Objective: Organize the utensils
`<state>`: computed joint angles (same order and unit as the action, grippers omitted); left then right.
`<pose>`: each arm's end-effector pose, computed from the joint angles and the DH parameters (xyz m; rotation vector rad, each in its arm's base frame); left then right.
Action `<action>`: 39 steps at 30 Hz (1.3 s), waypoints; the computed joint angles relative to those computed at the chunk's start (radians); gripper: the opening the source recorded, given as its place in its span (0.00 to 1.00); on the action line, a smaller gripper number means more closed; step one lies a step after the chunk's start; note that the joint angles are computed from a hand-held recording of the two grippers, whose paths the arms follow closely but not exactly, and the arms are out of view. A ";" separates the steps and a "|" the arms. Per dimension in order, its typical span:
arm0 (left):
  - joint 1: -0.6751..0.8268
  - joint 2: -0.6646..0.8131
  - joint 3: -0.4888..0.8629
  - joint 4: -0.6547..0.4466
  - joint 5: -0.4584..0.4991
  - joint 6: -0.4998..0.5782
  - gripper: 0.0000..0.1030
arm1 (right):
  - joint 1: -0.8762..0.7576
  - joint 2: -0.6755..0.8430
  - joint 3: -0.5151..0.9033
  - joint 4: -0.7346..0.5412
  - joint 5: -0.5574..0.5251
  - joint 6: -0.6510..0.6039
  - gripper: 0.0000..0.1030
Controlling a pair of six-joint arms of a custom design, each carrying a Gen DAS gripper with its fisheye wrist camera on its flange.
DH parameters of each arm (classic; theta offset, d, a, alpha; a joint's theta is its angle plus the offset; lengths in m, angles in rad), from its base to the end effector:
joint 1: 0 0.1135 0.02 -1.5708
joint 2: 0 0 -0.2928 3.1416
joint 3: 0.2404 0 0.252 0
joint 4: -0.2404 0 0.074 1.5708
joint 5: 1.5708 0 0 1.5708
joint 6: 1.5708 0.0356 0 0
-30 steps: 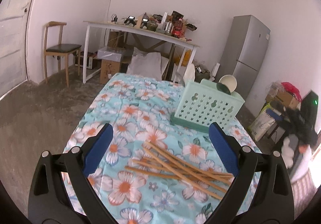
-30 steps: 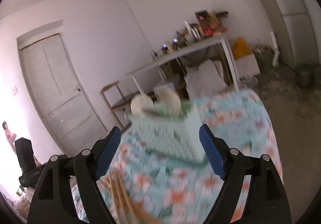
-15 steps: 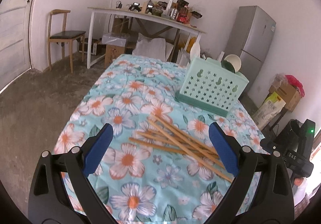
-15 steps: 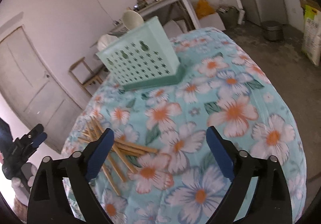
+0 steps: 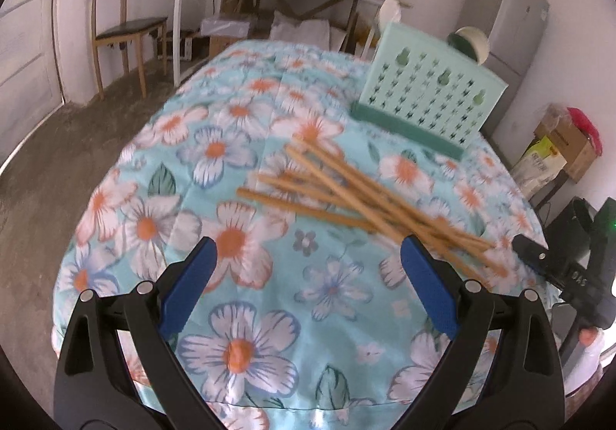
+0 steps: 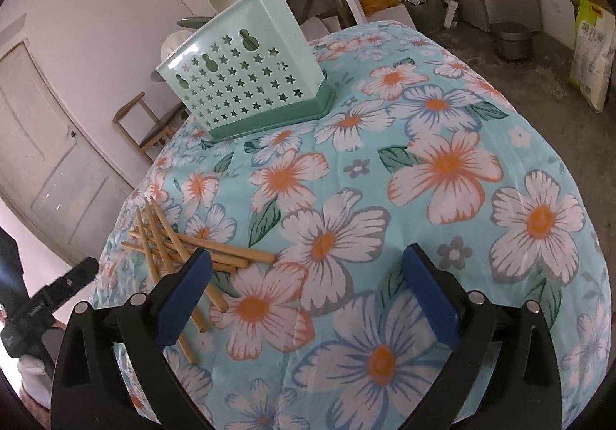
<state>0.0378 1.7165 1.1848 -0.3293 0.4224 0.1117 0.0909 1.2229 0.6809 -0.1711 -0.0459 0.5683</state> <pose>0.3736 -0.0005 0.2501 0.2758 2.3623 -0.4413 0.2425 0.0237 0.2422 0.5237 2.2546 0.3928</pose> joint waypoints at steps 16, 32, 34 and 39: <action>0.046 0.062 0.000 0.008 0.100 -0.091 0.92 | 0.025 -0.001 -0.013 0.021 0.044 -0.011 0.94; 0.071 0.056 -0.018 0.029 0.151 -0.161 0.92 | 0.027 0.000 -0.017 0.028 0.046 -0.008 0.94; 0.071 0.054 -0.021 0.031 0.150 -0.169 0.92 | 0.023 0.001 -0.019 0.035 0.041 -0.005 0.94; 0.085 0.053 -0.028 0.043 0.173 -0.219 0.92 | 0.018 0.001 -0.021 0.039 0.036 -0.006 0.94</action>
<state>0.1230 1.7697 1.1565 -0.2862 0.5958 -0.1069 0.1087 1.2236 0.6603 -0.1320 -0.0101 0.5626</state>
